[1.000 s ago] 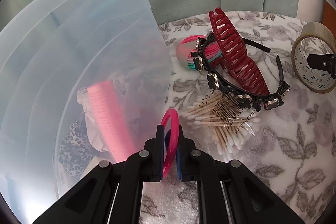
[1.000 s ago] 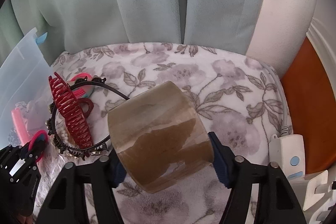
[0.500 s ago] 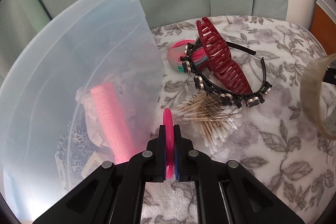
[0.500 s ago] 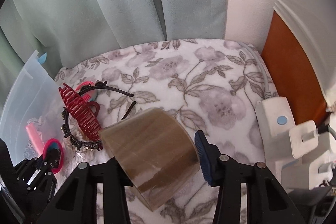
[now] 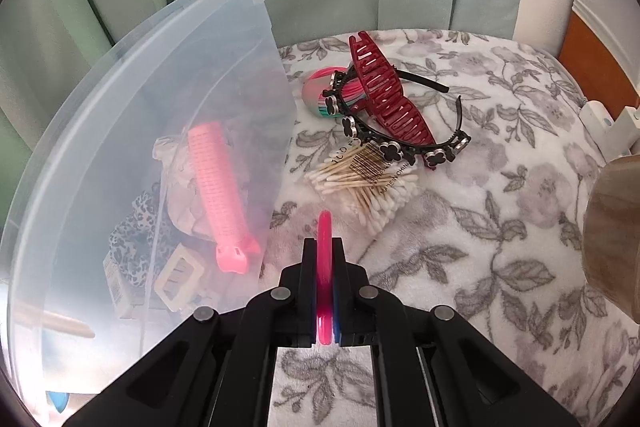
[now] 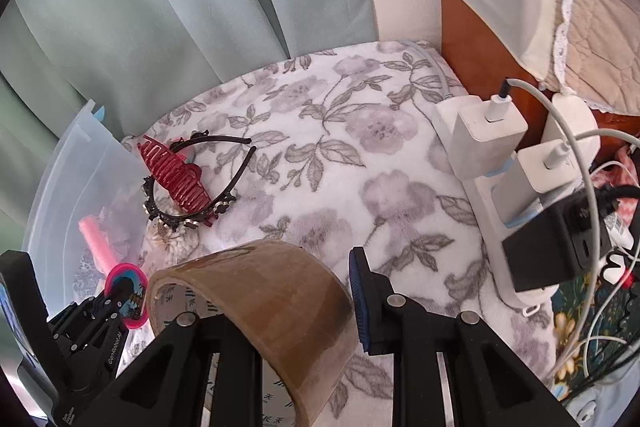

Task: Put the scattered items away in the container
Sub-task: 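Grasp the brown packing tape roll with the right tool while the left tool holds the mirror, then carry the pink mirror and brown tape over the clear box with both tools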

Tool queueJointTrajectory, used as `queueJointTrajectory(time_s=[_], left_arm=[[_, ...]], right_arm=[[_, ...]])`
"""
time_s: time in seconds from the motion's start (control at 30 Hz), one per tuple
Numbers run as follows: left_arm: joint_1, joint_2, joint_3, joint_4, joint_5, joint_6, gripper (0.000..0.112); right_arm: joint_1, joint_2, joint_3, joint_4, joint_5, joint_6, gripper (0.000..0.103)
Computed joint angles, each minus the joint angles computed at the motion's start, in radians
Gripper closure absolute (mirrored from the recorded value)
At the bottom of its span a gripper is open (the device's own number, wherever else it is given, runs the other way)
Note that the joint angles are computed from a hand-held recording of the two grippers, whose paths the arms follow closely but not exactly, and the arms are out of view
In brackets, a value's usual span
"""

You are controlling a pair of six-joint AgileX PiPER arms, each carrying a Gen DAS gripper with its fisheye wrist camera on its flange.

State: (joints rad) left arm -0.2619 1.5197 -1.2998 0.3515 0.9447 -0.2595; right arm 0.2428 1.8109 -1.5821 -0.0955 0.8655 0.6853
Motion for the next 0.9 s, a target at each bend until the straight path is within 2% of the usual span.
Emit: queueJointTrajectory(time_s=[0.4, 0.5, 0.7, 0.9], left_arm=[[0.0, -0.116, -0.052, -0.115, 0.086, 0.078, 0.107], [0.017, -0.15, -0.07, -0.185, 0.096, 0.11, 0.107], [0.106, -0.195, -0.111, -0.366, 0.144, 0.218, 0.107], [0.236, -0.205, -0.184, -0.534, 0.193, 0.32, 0.107]], right_arm=[[0.072, -0.17, 0.131, -0.053, -0.025, 0.139, 0.079], [0.103, -0.202, 0.119, -0.103, 0.015, 0.168, 0.079], [0.163, -0.237, 0.084, -0.174, 0.063, 0.232, 0.079], [0.228, -0.217, 0.0, -0.213, 0.116, 0.273, 0.079]])
